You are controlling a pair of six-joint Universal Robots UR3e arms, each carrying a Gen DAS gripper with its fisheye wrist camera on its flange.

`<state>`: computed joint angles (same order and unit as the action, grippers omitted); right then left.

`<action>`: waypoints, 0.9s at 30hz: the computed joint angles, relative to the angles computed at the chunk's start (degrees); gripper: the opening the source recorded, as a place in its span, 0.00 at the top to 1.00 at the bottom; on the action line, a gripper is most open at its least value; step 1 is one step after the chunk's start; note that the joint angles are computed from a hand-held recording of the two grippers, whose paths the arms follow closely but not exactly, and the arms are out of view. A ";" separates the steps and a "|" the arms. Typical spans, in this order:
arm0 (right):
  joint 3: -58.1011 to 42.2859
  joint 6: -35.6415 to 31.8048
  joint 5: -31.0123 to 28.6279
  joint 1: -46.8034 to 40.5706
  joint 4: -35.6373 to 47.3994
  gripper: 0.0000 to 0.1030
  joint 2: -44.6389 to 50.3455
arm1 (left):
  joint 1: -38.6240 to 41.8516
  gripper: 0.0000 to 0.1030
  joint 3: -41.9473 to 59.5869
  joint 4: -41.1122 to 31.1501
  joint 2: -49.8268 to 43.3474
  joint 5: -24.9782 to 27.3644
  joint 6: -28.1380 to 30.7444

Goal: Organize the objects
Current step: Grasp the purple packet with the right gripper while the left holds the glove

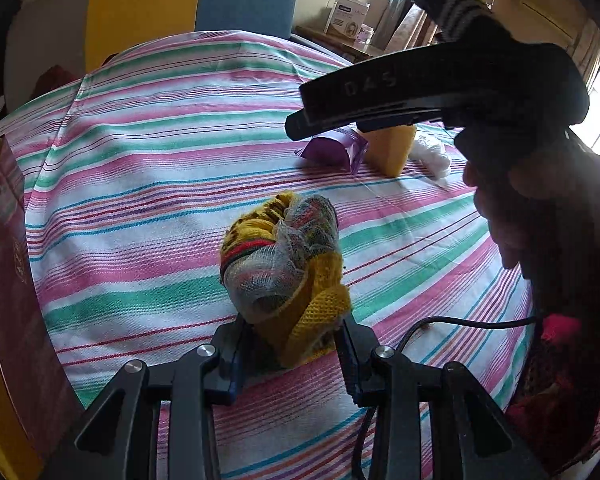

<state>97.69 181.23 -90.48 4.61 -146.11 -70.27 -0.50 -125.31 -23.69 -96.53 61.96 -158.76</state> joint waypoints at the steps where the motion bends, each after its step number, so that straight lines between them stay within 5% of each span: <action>1: -2.39 -1.44 -1.87 0.59 1.33 0.26 1.84 | -0.07 0.64 -0.06 0.23 -0.03 0.05 0.00; 6: -7.60 -3.84 -5.38 0.14 4.84 0.24 7.82 | -0.66 0.64 -0.20 1.68 -0.53 0.47 -0.42; 9: -5.34 -5.60 -4.84 0.55 3.07 0.52 6.90 | -0.99 0.64 -0.71 3.00 -0.69 0.78 -0.21; 23: 11.18 -3.39 7.24 -3.58 0.87 0.53 -5.12 | 0.37 0.64 -3.56 8.26 -1.26 -0.39 -0.60; 27: 10.99 -4.52 8.58 -3.73 1.28 0.44 -5.26 | 1.20 0.64 -5.33 7.97 0.68 -0.77 -0.51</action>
<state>108.68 176.71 -81.90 0.88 -144.83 -75.53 0.70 -130.64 -15.73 -95.85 61.19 -159.27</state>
